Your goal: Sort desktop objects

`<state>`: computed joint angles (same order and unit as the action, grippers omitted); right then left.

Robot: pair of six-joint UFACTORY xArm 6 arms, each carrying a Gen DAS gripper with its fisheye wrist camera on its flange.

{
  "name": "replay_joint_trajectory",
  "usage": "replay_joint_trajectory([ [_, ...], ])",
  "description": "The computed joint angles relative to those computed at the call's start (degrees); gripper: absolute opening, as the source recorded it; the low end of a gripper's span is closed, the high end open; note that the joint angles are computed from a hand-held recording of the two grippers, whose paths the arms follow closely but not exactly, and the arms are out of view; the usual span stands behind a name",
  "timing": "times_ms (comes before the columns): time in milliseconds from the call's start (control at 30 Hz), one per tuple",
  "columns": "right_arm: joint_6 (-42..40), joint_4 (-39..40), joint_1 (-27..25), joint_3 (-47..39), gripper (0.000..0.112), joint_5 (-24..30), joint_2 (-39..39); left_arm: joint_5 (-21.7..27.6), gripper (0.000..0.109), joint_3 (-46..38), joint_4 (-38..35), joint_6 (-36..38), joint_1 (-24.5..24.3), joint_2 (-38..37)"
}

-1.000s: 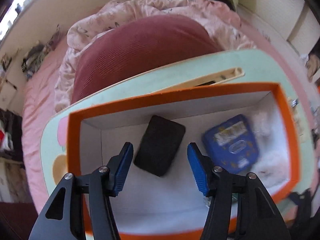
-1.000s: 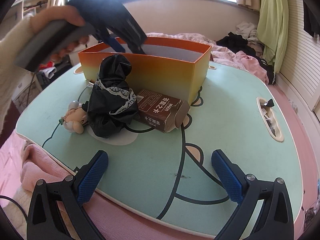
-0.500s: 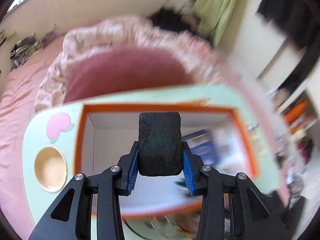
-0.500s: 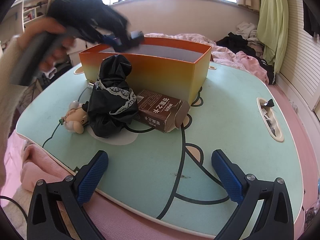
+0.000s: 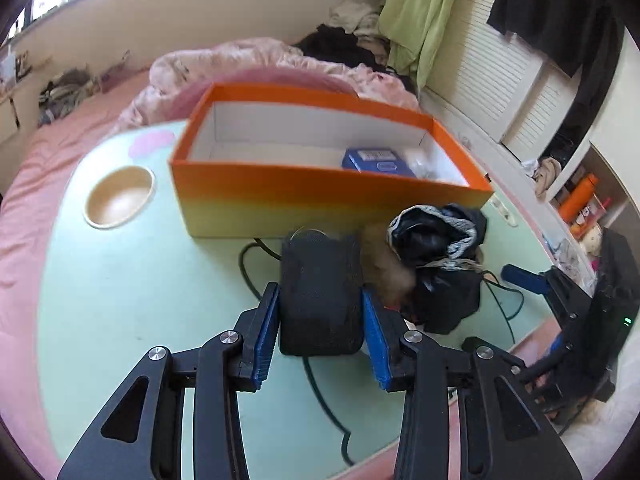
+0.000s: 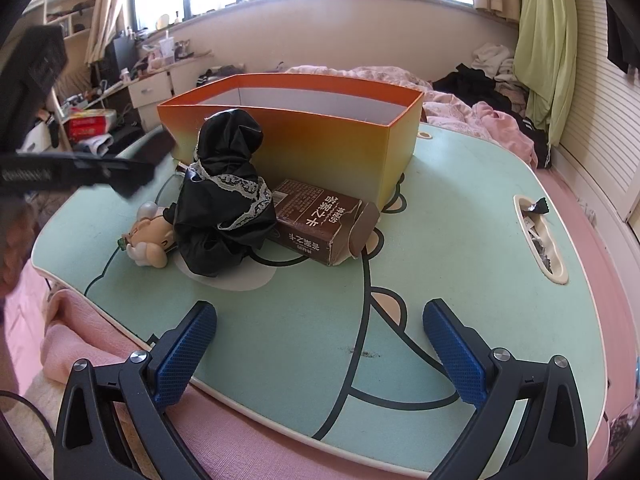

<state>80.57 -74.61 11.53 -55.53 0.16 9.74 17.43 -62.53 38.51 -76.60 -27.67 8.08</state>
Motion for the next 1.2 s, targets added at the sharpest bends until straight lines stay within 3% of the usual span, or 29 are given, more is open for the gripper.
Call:
replay_joint_trajectory([
  [100, 0.1, 0.0, 0.1, 0.0, 0.103, 0.1, 0.0, 1.2, 0.046, 0.9, 7.5, -10.4, 0.0, -1.6],
  [167, 0.1, -0.1, 0.1, -0.1, 0.103, 0.1, 0.0, 2.2, 0.064, 3.7, 17.0, -20.9, -0.9, -5.2],
  [200, 0.2, 0.0, 0.1, 0.0, 0.103, 0.1, 0.0, 3.3, 0.080, 4.5, 19.2, -23.2, -1.5, -6.2],
  [233, 0.3, -0.2, 0.1, -0.1, 0.103, 0.1, 0.0, 5.3, 0.085, 5.4, 20.4, -24.4, -2.6, -7.3],
  [300, 0.3, -0.1, 0.1, -0.1, 0.103, 0.1, 0.0, 10.3, 0.085, 7.1, 21.4, -24.3, -5.7, -9.3],
  [500, 0.4, -0.3, -0.1, -0.1, 0.103, 0.0, 0.1, 19.0, 0.085, 8.5, 16.7, -13.8, -13.2, -8.5],
  [567, 0.3, -0.2, 0.0, 0.0, 0.103, 0.1, 0.0, 20.7, 0.096, 6.5, 17.8, -14.9, -14.0, -5.6],
  [600, 0.3, -0.3, -0.1, 0.0, 0.103, 0.1, 0.0, 20.6, 0.103, 6.0, 19.3, -17.4, -13.8, -4.8],
  [667, 1.0, -0.9, -0.1, -0.1, 0.103, 0.1, 0.0, 17.5, 0.103, 5.5, 24.0, -24.4, -12.8, -4.1],
  [733, 0.5, -0.3, -0.1, 0.0, 0.103, -0.1, 0.0, 19.5, 0.103, 3.5, 25.1, -27.5, -13.1, -2.6],
  [1200, 1.2, -0.9, 0.1, -0.2, 0.103, 0.2, 0.1, 22.8, 0.103, -1.9, 24.0, -28.0, -11.9, 2.0],
])
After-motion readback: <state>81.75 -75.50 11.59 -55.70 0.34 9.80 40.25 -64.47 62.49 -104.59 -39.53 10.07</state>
